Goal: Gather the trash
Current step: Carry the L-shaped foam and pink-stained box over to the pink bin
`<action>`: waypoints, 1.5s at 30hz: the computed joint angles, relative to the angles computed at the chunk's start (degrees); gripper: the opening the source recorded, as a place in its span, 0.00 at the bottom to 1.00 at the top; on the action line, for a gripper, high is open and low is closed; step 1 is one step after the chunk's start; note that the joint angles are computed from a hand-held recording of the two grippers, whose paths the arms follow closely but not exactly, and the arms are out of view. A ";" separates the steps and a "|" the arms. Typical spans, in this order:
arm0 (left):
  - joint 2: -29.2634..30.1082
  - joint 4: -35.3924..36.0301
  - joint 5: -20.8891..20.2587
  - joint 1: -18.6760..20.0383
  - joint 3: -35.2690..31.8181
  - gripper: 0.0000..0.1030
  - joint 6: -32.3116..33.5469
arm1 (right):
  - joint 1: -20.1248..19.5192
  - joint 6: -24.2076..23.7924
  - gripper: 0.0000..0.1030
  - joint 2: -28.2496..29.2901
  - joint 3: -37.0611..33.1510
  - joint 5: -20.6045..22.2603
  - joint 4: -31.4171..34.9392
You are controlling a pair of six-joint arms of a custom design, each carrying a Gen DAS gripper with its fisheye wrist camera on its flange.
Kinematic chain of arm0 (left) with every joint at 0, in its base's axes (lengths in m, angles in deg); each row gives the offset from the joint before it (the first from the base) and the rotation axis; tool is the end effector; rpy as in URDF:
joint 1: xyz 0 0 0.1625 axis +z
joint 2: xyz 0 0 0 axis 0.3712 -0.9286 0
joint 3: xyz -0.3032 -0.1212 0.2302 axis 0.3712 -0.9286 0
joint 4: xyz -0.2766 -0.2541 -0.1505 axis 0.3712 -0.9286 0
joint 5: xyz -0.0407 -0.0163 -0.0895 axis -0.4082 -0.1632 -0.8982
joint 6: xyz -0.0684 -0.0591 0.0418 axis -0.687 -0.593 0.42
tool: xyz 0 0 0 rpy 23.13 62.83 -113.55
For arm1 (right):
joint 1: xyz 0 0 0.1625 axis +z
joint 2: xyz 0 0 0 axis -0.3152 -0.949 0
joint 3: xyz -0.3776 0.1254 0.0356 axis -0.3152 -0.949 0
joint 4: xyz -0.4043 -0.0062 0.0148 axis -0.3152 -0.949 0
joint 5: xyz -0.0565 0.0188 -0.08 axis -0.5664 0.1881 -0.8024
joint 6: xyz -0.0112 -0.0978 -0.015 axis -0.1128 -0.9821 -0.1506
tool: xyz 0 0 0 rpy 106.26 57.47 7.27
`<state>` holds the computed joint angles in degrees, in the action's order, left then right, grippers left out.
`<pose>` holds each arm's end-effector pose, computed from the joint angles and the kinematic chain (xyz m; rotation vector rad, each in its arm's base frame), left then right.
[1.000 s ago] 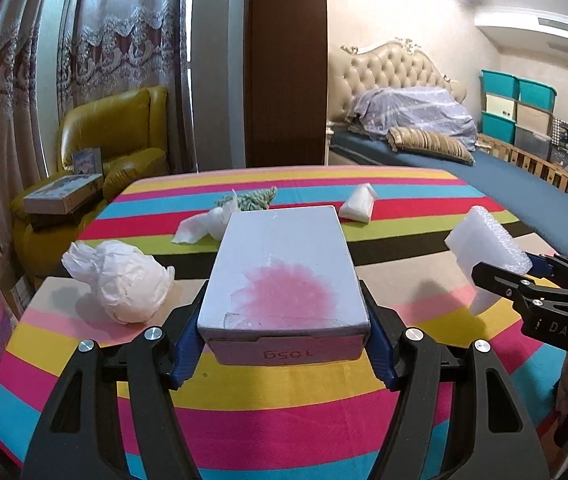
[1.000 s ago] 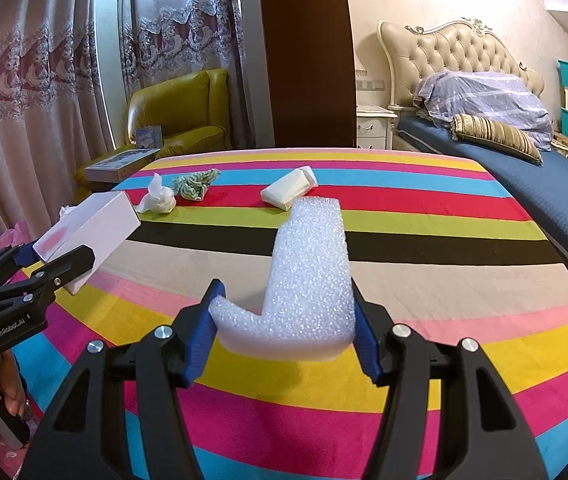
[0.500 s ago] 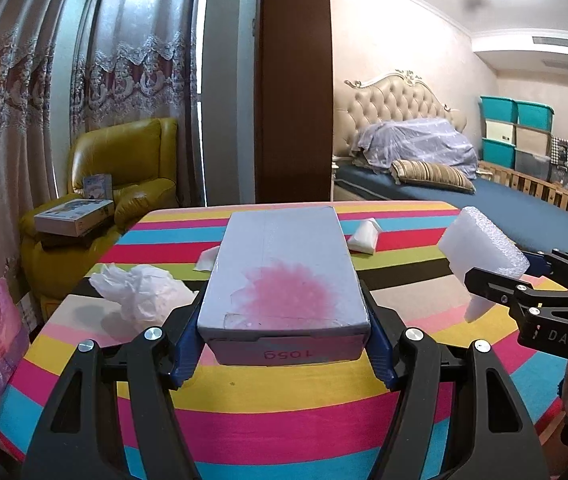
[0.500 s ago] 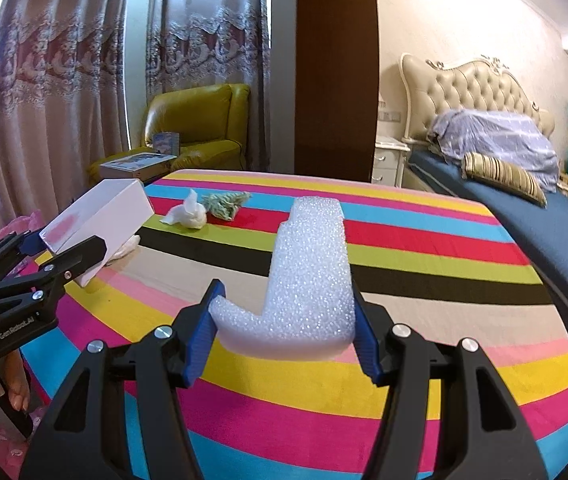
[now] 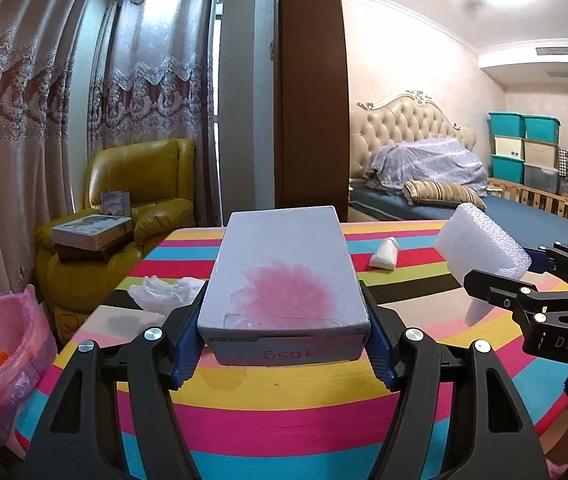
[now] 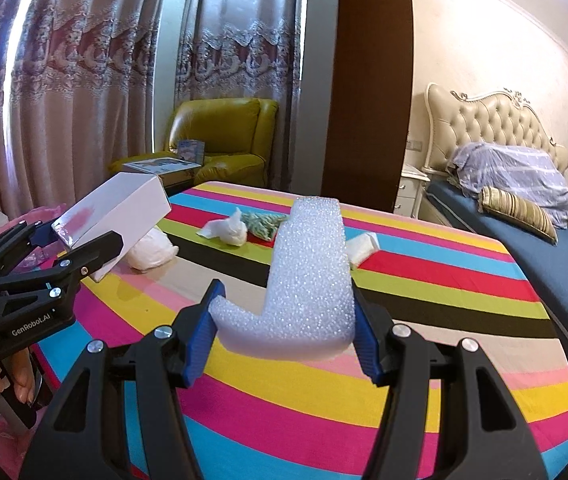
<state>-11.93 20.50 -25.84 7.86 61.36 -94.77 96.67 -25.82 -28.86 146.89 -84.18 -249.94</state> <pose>-0.2214 -0.3577 -0.0317 1.1603 2.1755 -1.3259 0.0586 -0.2993 0.1200 0.5088 -1.9194 1.3247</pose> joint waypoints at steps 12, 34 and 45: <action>-6.29 -6.04 -1.62 -0.15 7.11 0.62 3.68 | 7.88 -3.08 0.56 2.05 -3.30 -5.11 3.64; -25.15 -6.29 -8.30 7.39 16.63 0.62 5.72 | 24.04 -1.42 0.56 3.23 -18.84 -9.86 36.37; -34.39 -3.17 -7.74 17.28 16.38 0.62 6.24 | 28.83 1.04 0.56 6.05 -29.92 -10.67 52.93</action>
<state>-46.32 17.34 -33.58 25.14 77.75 -88.52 125.51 -24.78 -22.81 116.98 -94.85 -197.01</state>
